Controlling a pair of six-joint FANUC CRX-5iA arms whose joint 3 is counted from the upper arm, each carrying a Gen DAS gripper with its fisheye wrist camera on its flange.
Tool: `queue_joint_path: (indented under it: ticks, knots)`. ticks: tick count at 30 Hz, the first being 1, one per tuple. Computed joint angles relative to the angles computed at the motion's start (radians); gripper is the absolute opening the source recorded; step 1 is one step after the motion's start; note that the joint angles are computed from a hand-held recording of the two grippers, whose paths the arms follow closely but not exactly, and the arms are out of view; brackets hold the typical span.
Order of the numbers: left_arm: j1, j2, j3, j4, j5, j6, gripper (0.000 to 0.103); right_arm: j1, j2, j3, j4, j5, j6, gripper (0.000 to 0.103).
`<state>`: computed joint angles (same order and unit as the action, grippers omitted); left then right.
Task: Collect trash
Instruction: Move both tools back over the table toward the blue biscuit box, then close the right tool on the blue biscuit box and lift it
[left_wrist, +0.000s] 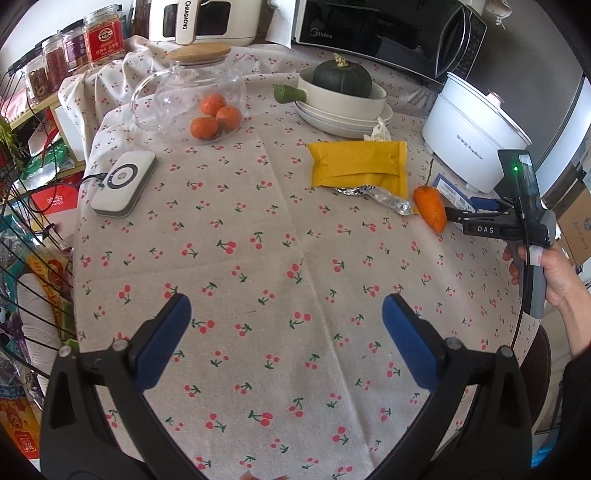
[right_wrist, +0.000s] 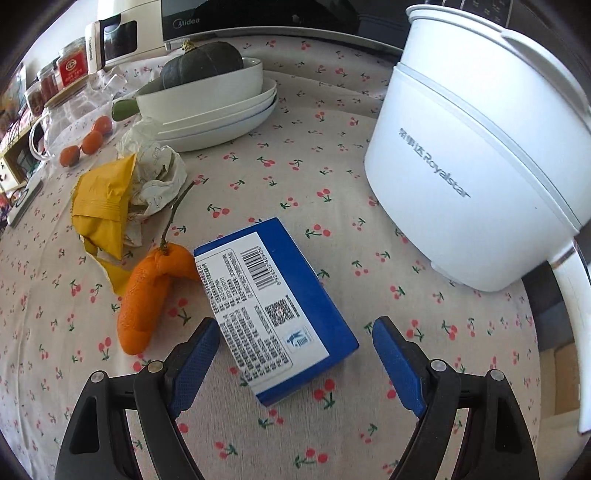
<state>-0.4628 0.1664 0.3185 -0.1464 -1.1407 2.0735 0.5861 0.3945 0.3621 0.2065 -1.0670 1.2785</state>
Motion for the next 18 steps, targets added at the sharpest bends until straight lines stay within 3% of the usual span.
queue_joint_path:
  ticks: [3, 6, 11, 18]
  knots:
    - [-0.007, 0.012, 0.021, -0.034, -0.029, 0.021, 0.103, -0.016, 0.011, 0.022, -0.054, 0.02, 0.027, 0.086]
    - [0.006, 0.018, 0.008, 0.008, -0.019, 0.012, 0.103, -0.028, 0.017, 0.037, -0.101, 0.03, 0.038, 0.084]
    - [-0.02, 0.038, 0.033, 0.004, -0.017, -0.02, 0.103, -0.033, -0.017, 0.005, -0.149, 0.052, 0.058, 0.061]
    - [-0.057, 0.072, 0.086, -0.011, -0.025, -0.067, 0.103, -0.019, -0.117, -0.109, -0.127, 0.047, 0.019, 0.06]
